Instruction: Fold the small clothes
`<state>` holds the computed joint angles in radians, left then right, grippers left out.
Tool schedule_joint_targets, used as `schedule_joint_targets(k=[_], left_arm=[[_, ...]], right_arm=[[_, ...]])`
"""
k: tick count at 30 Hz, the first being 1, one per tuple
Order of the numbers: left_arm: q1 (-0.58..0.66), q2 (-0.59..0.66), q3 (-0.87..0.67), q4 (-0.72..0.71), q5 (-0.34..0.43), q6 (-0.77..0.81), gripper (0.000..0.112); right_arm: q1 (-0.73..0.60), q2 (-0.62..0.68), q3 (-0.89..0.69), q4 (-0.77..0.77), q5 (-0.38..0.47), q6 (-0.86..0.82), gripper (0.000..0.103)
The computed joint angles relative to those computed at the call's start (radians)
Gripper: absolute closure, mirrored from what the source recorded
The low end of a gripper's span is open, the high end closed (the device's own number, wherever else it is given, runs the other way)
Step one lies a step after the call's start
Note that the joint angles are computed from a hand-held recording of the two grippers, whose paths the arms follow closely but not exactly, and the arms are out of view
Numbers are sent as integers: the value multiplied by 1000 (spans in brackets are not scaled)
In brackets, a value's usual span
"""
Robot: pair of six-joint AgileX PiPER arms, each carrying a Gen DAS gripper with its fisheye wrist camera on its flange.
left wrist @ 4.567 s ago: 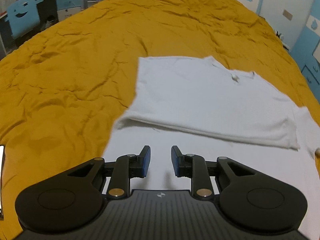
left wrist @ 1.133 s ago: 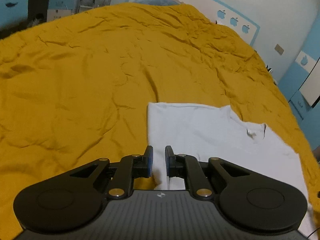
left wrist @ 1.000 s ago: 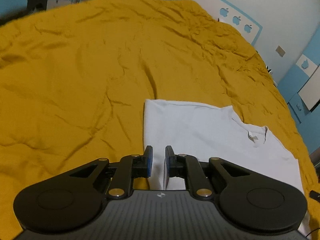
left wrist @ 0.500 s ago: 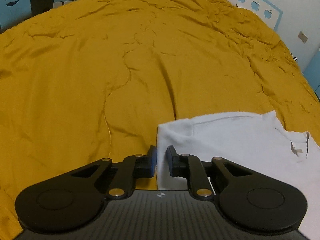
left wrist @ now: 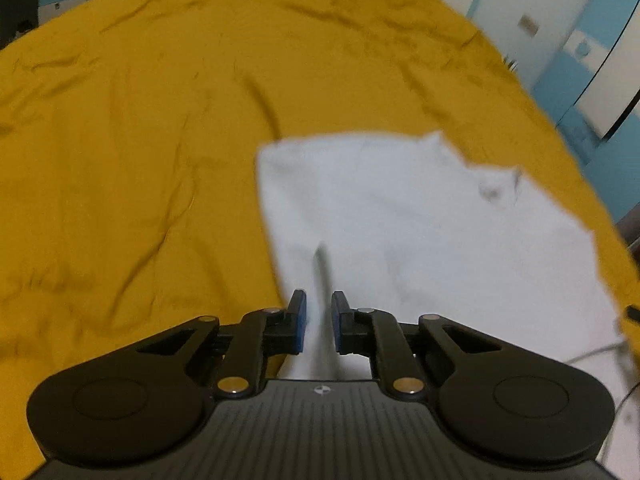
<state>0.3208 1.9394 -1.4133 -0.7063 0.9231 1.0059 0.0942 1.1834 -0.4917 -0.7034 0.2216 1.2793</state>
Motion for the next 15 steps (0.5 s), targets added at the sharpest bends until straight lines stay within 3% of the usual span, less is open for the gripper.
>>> schedule_joint_targets(k=[3,4,6,12,14,15], left_arm=[[24,38,-15,13,-18,-56,99],[33,41,-19,13,-28,-81,106],[28,17,-6,65,-93,-136,108],[125,-52,33,-92,73,45,104],[129,-97,90,-111,57,119,99],[126,-110,108,-108,46,136,90]], right_arm=[[75,-40,32,-77,63,138,101],[89,-60,45,-67,74,144,101],[133,-105,63,-65,123,170,101],[181,-227,104,20,257,105,101],[207,-263,115,28,307,121,101],[212,-278,120,35,318,119,101]])
